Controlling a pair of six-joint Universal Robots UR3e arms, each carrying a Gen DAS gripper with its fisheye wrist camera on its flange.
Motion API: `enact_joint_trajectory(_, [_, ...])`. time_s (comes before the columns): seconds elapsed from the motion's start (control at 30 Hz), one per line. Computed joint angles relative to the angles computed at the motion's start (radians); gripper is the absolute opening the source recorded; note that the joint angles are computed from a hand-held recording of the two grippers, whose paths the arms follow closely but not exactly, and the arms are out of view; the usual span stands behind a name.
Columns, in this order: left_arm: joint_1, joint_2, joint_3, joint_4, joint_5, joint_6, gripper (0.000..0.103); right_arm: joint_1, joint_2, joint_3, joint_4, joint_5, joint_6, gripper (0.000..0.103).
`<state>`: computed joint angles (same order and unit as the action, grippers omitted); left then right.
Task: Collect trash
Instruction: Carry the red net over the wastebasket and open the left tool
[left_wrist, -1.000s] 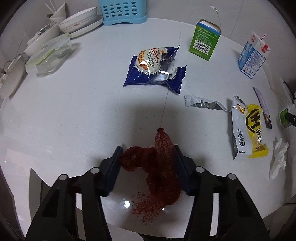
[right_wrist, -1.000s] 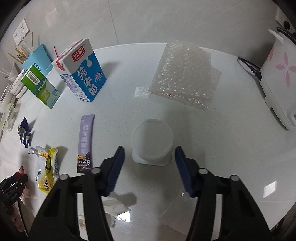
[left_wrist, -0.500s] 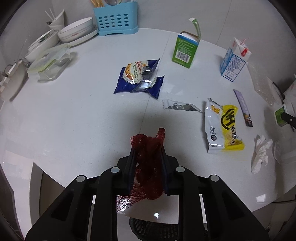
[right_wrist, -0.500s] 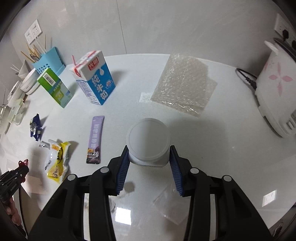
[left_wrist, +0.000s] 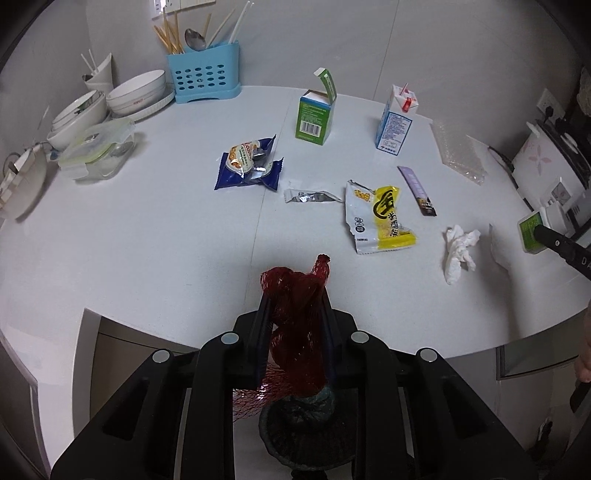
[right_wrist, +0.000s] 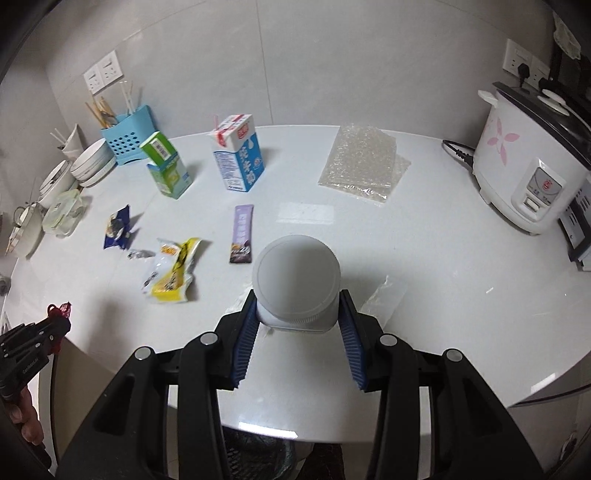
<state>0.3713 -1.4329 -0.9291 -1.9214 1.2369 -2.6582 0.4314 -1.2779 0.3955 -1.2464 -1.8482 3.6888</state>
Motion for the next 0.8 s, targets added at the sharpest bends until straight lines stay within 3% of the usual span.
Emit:
enact_joint_trajectory(0.4, [0.275,0.193,0.022,-0.359,-0.162,0.329,0.022,0.265,-0.047,0.029,0.076,-0.131,0.234,0.040])
enact_joint_trajectory(0.57, [0.430,0.277,0.003,-0.526,-0.195,0.520,0.022,0.350,-0.085,0.122,0.053,-0.152,0.321,0.040])
enact_joint_trajectory(0.8, [0.719,0.398,-0.032,-0.810,-0.221,0.869,0.022,0.454,-0.149,0.315,-0.045,-0.161,0.399,0.040])
